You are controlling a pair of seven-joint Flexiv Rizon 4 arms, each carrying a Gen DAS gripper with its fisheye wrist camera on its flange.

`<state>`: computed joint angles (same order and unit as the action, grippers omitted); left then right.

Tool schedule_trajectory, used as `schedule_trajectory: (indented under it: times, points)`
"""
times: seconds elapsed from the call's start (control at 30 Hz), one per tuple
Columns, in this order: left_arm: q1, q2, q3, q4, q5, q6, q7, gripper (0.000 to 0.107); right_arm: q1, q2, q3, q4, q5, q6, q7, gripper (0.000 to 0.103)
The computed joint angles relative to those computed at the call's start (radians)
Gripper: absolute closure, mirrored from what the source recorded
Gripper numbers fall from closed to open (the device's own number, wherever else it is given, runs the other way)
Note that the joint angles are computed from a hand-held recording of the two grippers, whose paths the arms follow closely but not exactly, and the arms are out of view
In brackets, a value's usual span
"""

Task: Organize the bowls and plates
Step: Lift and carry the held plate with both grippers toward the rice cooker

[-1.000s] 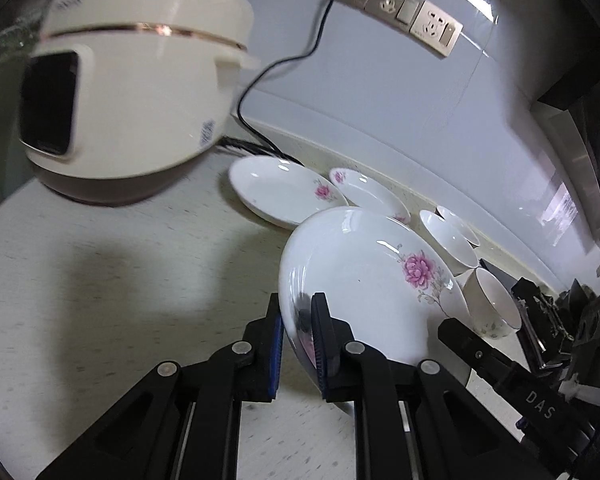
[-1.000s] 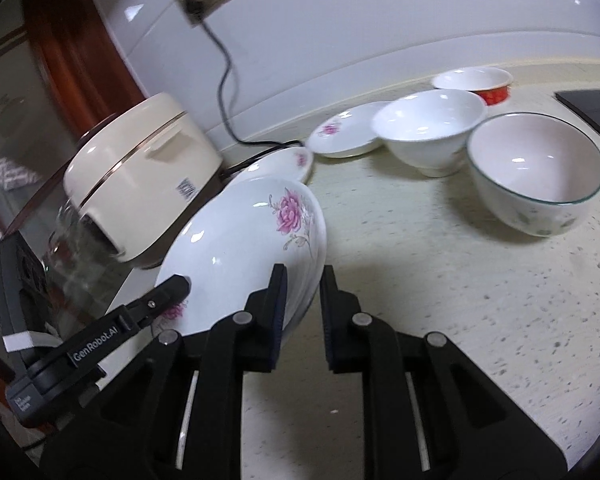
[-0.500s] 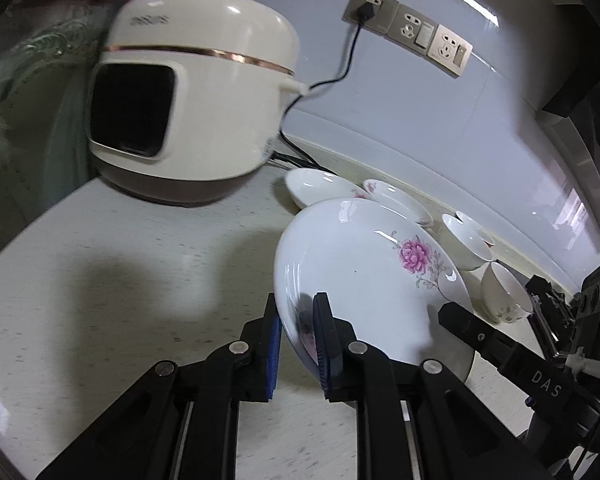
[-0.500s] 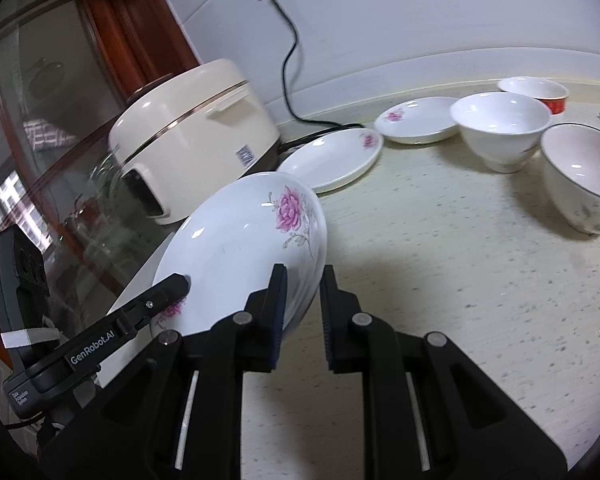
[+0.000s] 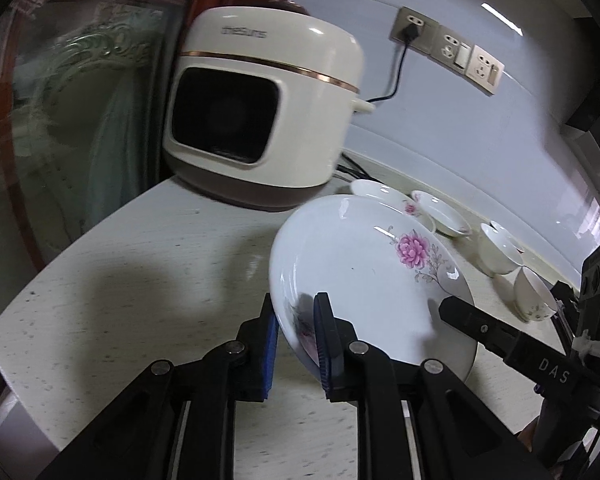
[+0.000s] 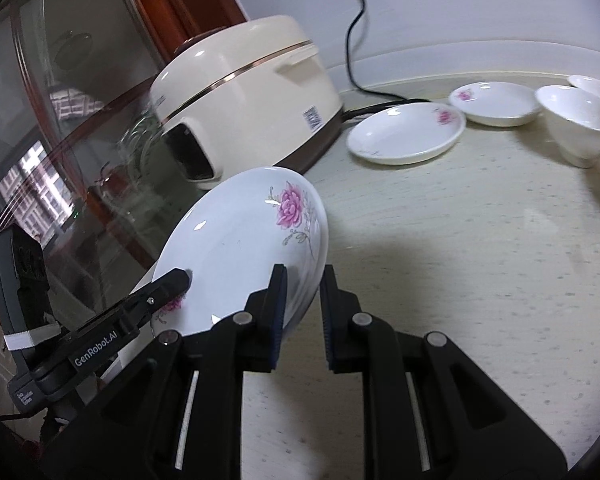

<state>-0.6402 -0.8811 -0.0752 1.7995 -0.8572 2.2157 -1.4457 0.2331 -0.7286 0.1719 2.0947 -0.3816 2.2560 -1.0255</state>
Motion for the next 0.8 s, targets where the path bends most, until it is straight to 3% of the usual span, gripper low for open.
schedule_trajectory:
  times: [0.8]
  points:
    - [0.107, 0.024, 0.001, 0.125, 0.098, 0.011, -0.159, 0.086, -0.012, -0.040, 0.077, -0.104, -0.154, -0.174, 0.046, 0.080]
